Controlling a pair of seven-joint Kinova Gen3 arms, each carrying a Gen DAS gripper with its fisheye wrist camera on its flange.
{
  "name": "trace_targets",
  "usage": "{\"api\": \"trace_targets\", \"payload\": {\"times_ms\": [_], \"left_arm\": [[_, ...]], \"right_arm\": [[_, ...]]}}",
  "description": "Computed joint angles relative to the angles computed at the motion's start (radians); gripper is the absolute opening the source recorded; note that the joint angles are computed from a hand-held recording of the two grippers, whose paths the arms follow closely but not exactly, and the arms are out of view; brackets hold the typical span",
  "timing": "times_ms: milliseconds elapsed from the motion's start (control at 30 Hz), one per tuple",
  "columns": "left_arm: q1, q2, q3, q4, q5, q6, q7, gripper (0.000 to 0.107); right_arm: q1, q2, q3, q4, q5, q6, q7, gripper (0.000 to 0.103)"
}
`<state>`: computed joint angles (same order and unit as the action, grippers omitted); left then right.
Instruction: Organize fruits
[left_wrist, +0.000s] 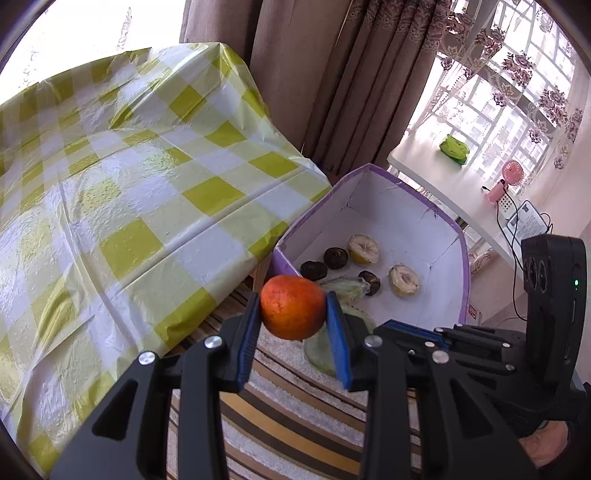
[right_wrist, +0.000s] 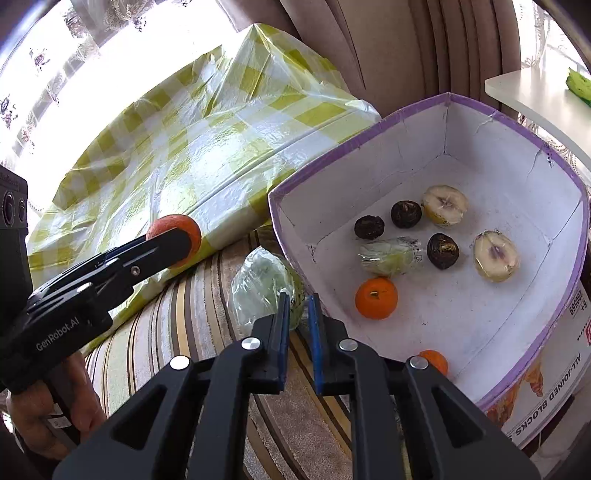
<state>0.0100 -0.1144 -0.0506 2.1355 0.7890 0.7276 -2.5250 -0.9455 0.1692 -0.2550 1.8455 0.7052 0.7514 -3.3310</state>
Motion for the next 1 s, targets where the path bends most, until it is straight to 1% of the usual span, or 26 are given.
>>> {"api": "trace_targets", "payload": {"times_ms": [67,100,133,167,267,300,333,367,400,467,500,533,567,600,633,667,700,733,767,867,900,933,1000], "left_arm": [[0.010,0.013,0.018,0.002,-0.013,-0.023,0.017,0.035],[0.021,0.027,0.015,0.000,-0.017,-0.031,0.027,0.035],[0.013,0.044,0.030,-0.004,-0.031,-0.039,0.053,0.035],[0.004,0.060,0.039,-0.006,-0.036,-0.041,0.071,0.035],[-0.014,0.106,0.028,-0.013,-0.019,-0.009,0.070,0.035],[-0.029,0.117,0.027,-0.017,-0.009,0.010,0.063,0.035],[-0.062,0.128,0.034,-0.022,0.014,0.044,0.039,0.035],[-0.109,0.143,0.050,-0.024,0.049,0.085,0.009,0.035],[-0.155,0.162,0.067,-0.027,0.083,0.125,-0.015,0.035],[-0.231,0.207,0.088,-0.040,0.132,0.207,-0.050,0.035],[-0.241,0.230,0.078,-0.048,0.145,0.241,-0.064,0.035],[-0.234,0.246,0.061,-0.055,0.149,0.258,-0.070,0.035],[-0.207,0.252,0.031,-0.059,0.149,0.260,-0.071,0.035],[-0.194,0.250,0.019,-0.057,0.146,0.248,-0.066,0.035],[-0.196,0.250,0.025,-0.058,0.141,0.241,-0.061,0.035],[-0.200,0.250,0.028,-0.059,0.139,0.240,-0.057,0.035],[-0.206,0.254,0.031,-0.060,0.141,0.247,-0.062,0.035],[-0.211,0.260,0.035,-0.062,0.146,0.258,-0.069,0.035],[-0.211,0.263,0.039,-0.064,0.145,0.263,-0.072,0.035],[-0.193,0.252,0.052,-0.061,0.131,0.232,-0.053,0.035],[-0.194,0.253,0.052,-0.061,0.134,0.235,-0.054,0.035],[-0.195,0.253,0.052,-0.062,0.135,0.238,-0.056,0.035],[-0.195,0.251,0.053,-0.063,0.133,0.241,-0.058,0.035]], "right_arm": [[-0.015,-0.002,0.027,0.015,-0.011,-0.013,0.008,0.012],[-0.009,0.004,0.020,0.020,-0.004,-0.010,-0.001,0.013],[0.014,0.003,0.002,0.030,-0.007,-0.024,-0.009,0.013],[0.019,-0.002,0.004,0.040,-0.006,-0.040,-0.011,0.013],[0.024,-0.002,0.002,0.039,-0.010,-0.047,0.015,0.013],[0.047,-0.004,-0.014,0.047,-0.014,-0.067,0.020,0.015],[0.052,-0.004,-0.014,0.046,-0.029,-0.071,0.040,0.017],[0.039,-0.001,-0.001,0.037,-0.043,-0.061,0.064,0.017],[0.038,0.002,-0.005,0.029,-0.049,-0.045,0.082,0.022],[0.038,0.015,-0.030,0.003,-0.043,0.015,0.114,0.023],[0.012,0.023,-0.018,-0.012,-0.035,0.055,0.120,0.028],[-0.031,0.031,0.011,-0.022,-0.026,0.096,0.113,0.038],[-0.055,0.036,0.029,-0.026,-0.021,0.122,0.103,0.045],[-0.061,0.031,0.030,-0.019,-0.010,0.133,0.080,0.061],[-0.050,0.018,0.017,-0.002,0.002,0.126,0.052,0.074],[-0.025,0.003,-0.006,0.023,0.018,0.104,0.026,0.080],[0.001,-0.012,-0.034,0.049,0.043,0.080,-0.003,0.090],[0.010,-0.019,-0.045,0.060,0.054,0.073,-0.015,0.090],[0.000,-0.019,-0.040,0.059,0.054,0.082,-0.012,0.090],[-0.108,0.008,0.029,0.023,0.072,0.176,0.019,0.090],[-0.122,0.009,0.033,0.025,0.092,0.189,0.006,0.090],[-0.117,0.005,0.020,0.025,0.106,0.185,0.005,0.090],[-0.053,-0.001,-0.053,0.027,0.138,0.129,0.039,0.090]]}}
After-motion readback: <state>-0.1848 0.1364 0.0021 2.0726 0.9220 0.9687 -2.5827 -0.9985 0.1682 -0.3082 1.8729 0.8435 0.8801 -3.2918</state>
